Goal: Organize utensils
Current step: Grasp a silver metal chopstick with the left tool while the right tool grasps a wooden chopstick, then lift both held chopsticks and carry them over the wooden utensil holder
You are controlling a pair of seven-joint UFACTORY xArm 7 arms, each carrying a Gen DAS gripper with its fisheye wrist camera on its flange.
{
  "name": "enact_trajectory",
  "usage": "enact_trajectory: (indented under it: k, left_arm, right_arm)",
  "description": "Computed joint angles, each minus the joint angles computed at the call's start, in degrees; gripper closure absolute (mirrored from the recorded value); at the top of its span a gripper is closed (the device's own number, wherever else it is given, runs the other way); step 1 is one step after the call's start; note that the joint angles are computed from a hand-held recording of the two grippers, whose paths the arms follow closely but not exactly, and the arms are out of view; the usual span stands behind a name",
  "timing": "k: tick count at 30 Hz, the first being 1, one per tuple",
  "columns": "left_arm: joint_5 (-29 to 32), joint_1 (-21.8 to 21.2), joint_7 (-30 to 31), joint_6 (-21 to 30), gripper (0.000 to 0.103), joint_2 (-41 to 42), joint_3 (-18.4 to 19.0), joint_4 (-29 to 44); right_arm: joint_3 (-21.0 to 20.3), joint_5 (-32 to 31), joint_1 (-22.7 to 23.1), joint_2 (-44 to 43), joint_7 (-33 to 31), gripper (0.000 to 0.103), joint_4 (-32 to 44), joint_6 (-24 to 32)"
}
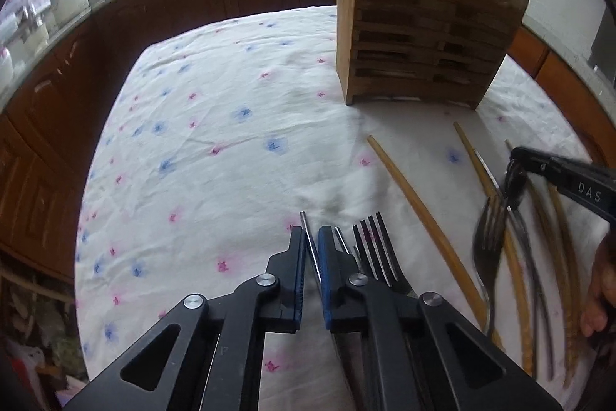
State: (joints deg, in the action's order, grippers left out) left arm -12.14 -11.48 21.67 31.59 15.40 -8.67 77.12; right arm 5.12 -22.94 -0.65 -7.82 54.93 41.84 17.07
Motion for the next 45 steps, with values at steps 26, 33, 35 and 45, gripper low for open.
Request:
enact_trajectory:
  k: [26, 33, 35, 45]
  left_arm:
    - [-29.1, 1.8, 22.9, 9.7, 0.100, -25.8, 7.8, -12.8]
    - [-31.1, 0.9, 24.7, 10.5, 0.100, -29.4, 10.2, -14.4]
    - [-31.6, 0.7, 25.2, 10.6, 0.100, -30.1, 10.8, -14.7]
    - [-35.0, -0.1, 27.2, 10.2, 0.100, -32.2, 12.7, -15.3]
  right_arm:
    - [8.3, 1.5, -4.2, -17.3, -0.4, 0.098, -4.0, -2.9]
    - [10.3, 2.1, -5.9, -21.5, -0.7, 0.098, -4.7, -2.3]
    - [10.8, 2.1, -6.5, -22.6, -0.5, 0.098, -5.0, -2.4]
    - [13.8, 1.4, -10.0, -25.7, 0.9, 0.098, -5.0, -3.4]
